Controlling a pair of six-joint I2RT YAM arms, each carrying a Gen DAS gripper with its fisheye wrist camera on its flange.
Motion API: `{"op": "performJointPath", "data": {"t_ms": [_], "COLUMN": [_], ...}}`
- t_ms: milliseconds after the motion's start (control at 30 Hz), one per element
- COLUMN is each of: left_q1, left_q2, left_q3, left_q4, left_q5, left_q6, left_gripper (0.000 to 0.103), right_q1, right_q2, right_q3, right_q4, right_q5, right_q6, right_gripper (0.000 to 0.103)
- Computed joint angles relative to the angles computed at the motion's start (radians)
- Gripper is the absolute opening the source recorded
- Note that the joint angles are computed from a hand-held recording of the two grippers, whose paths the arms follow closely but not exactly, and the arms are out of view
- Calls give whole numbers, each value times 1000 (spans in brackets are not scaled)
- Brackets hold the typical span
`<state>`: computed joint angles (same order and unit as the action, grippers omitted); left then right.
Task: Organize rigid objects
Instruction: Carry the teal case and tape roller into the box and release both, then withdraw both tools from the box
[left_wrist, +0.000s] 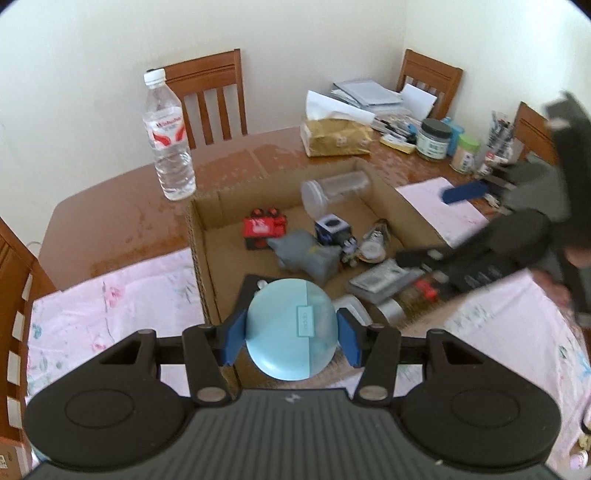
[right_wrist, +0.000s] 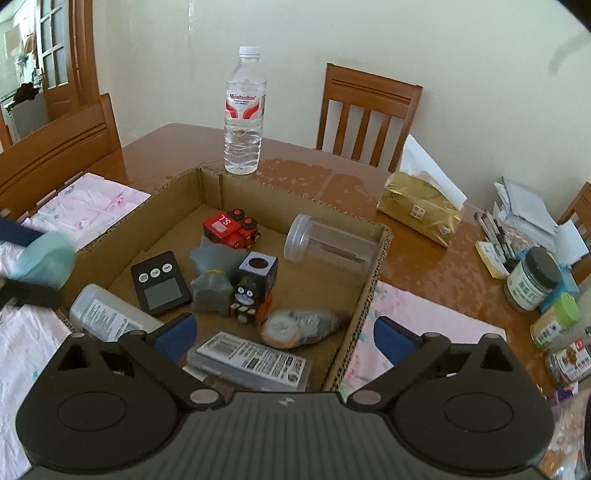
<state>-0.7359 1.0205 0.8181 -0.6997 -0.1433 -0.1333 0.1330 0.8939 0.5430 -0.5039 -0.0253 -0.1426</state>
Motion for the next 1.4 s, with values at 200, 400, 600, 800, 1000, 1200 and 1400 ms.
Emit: {"op": "performJointPath", "data": {"t_ms": [200,400,600,800,1000,1200,1400], "left_q1": [94,148,165,173,114,-56,-240], "left_q2": [150,334,457,407,241,108,72], "left_q3": [41,75,107,65,34,30,62], "left_q4": [125,255,317,390,298,84,-168], "left_q5": [42,47,29,-6,-133,-339,-364], "left_q6": [69,105,104,42,5,-173,-487], "left_gripper": [52,52,52,97,97,99,99], "right_q1": [20,22,11,-4,18,96,208], "right_q2": [-99,-186,-233,-229,-201,-144,-150], "right_q3": [11,15,24,40,68,99,113], "right_q4": [-118,-212,-269,-287,-306,-334,-407], "right_q5": [24,20,19,23,55,147,220], "right_q6": [76,157,177,186,214,318,442], "right_gripper": [103,103,103,103,103,103,103]}}
